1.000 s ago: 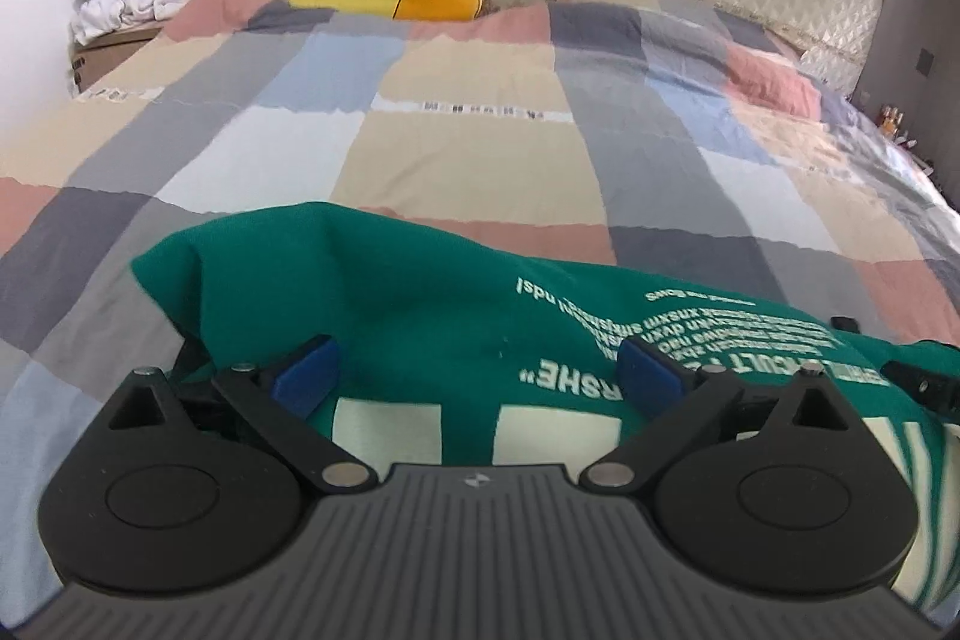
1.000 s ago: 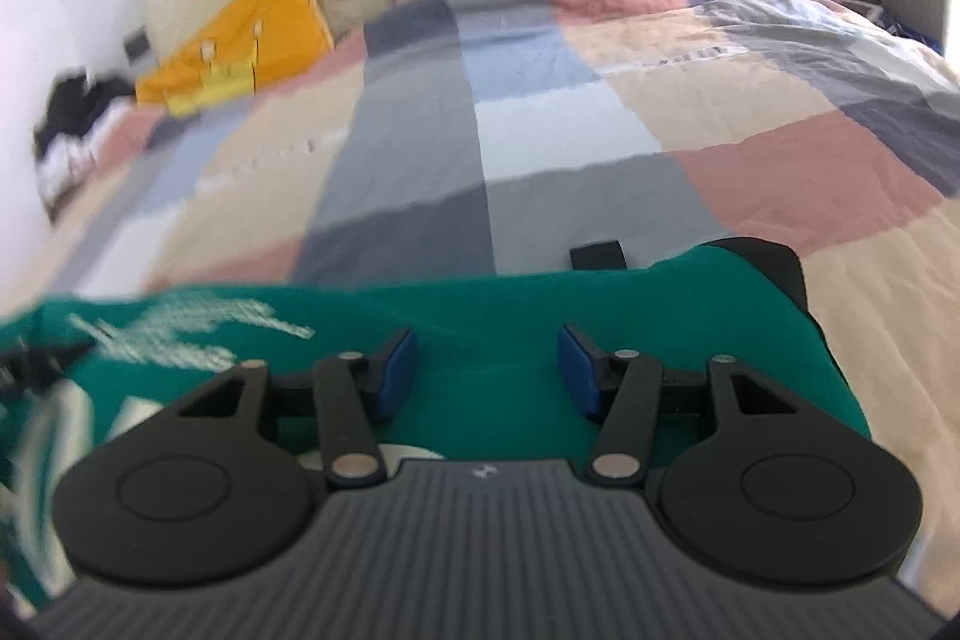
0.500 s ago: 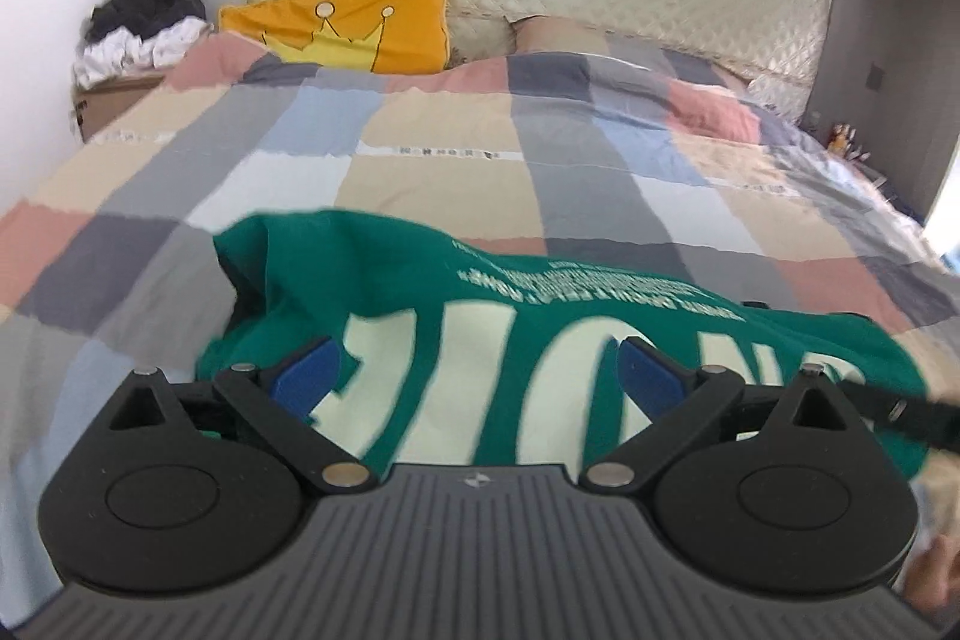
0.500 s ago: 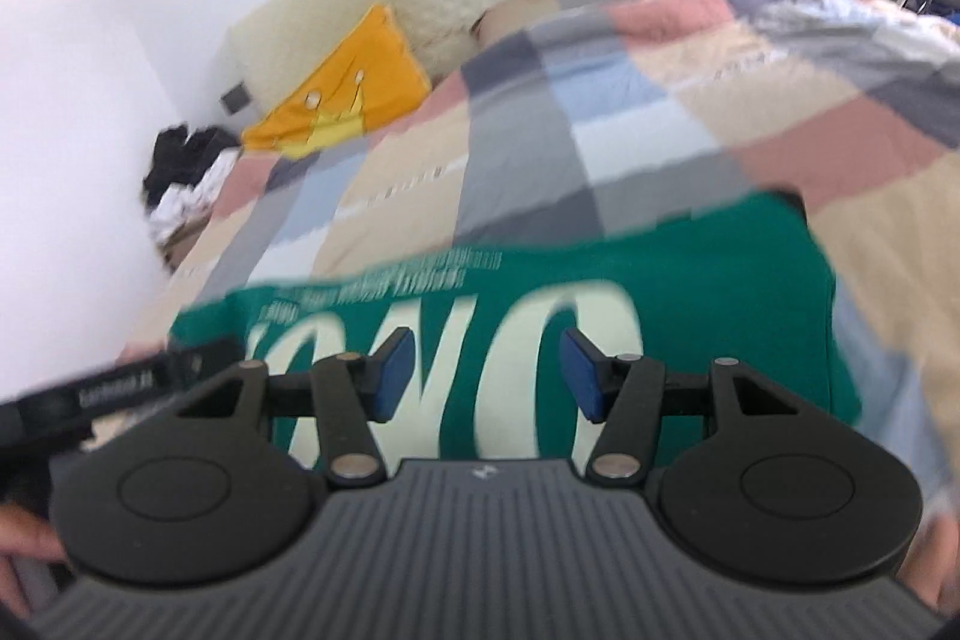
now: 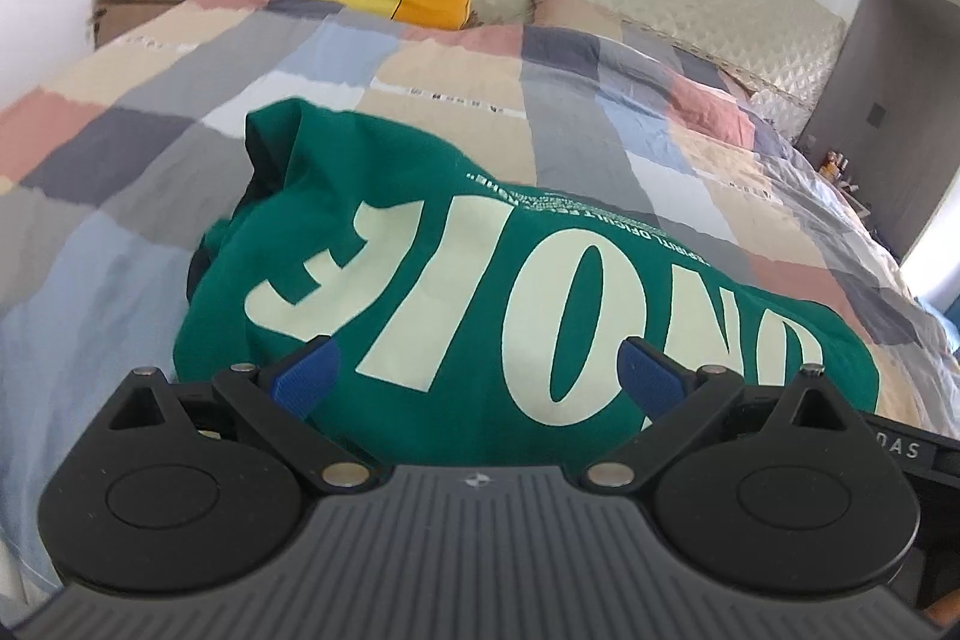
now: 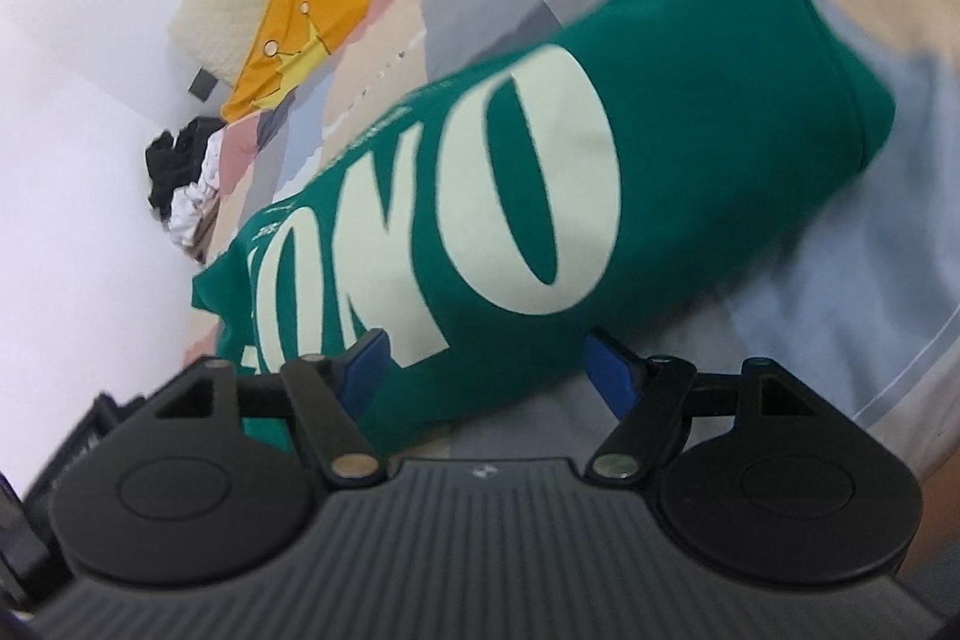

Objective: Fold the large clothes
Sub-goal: 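Close both grippers on the folded hoodie and lift it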

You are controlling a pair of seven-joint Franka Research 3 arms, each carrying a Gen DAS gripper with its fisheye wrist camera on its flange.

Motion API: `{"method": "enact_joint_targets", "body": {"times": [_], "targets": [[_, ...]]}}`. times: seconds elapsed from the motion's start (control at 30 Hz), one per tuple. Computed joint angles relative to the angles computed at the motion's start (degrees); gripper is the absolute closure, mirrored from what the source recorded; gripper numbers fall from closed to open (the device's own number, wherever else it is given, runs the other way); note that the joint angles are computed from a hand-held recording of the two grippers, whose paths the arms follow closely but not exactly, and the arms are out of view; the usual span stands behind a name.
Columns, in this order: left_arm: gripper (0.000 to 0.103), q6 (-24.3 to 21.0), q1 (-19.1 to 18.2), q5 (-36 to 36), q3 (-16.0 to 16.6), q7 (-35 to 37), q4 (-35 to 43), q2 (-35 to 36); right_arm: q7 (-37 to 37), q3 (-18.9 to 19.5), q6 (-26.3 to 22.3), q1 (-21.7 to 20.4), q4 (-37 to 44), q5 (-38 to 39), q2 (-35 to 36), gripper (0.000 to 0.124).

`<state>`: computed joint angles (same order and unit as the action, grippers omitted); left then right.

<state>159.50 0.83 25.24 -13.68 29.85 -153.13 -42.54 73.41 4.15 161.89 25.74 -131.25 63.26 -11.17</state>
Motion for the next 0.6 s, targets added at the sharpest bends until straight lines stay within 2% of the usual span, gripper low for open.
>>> {"method": "enact_joint_targets", "body": {"times": [0.03, 0.07, 0.1, 0.13, 0.27, 0.37, 0.47, 0.53, 0.6], "targets": [[0.002, 0.3, -0.2, -0.4, 0.3, -0.3, -0.1, 0.2, -0.5, -0.3, -0.3, 0.3, 0.2, 1.7, 0.3, 0.044], [0.002, 0.8, -0.6, -1.0, 0.8, -0.4, -0.1, 0.6, -1.9, -0.8, -0.6, 0.6, 0.5, 4.5, 0.6, 0.032], [0.002, 1.5, -1.2, -1.8, 1.6, -0.3, -0.3, 1.0, -3.7, -1.2, -1.1, 0.9, 0.8, 8.0, 0.9, 0.03], [0.002, 2.5, -2.0, -2.8, 2.7, 0.0, -0.6, 1.4, -3.7, -1.2, -1.6, 0.6, 1.1, 9.3, 1.3, 0.023], [0.001, 4.7, -4.8, -7.3, 6.0, 1.8, -1.5, 2.7, -3.5, -1.3, -4.7, -0.9, 2.5, 15.5, 3.1, 0.021], [0.001, 7.9, -8.0, -11.7, 9.5, 3.8, -2.7, 3.7, -3.7, -0.7, -4.6, -1.9, 3.4, 21.4, 4.5, 0.021], [0.001, 13.7, -12.9, -17.3, 14.4, 6.5, -4.3, 5.2, -5.5, 0.0, -4.1, -2.8, 5.0, 27.6, 6.4, 0.021], [0.0, 17.4, -16.8, -21.2, 18.0, 7.8, -5.1, 6.5, -2.9, 0.6, -4.2, -3.2, 5.8, 28.4, 7.8, 0.021], [0.0, 21.7, -25.6, -25.9, 26.4, 10.8, -6.0, 7.2, -2.1, 0.8, -6.5, -3.7, 6.6, 30.6, 9.3, 0.021]]}}
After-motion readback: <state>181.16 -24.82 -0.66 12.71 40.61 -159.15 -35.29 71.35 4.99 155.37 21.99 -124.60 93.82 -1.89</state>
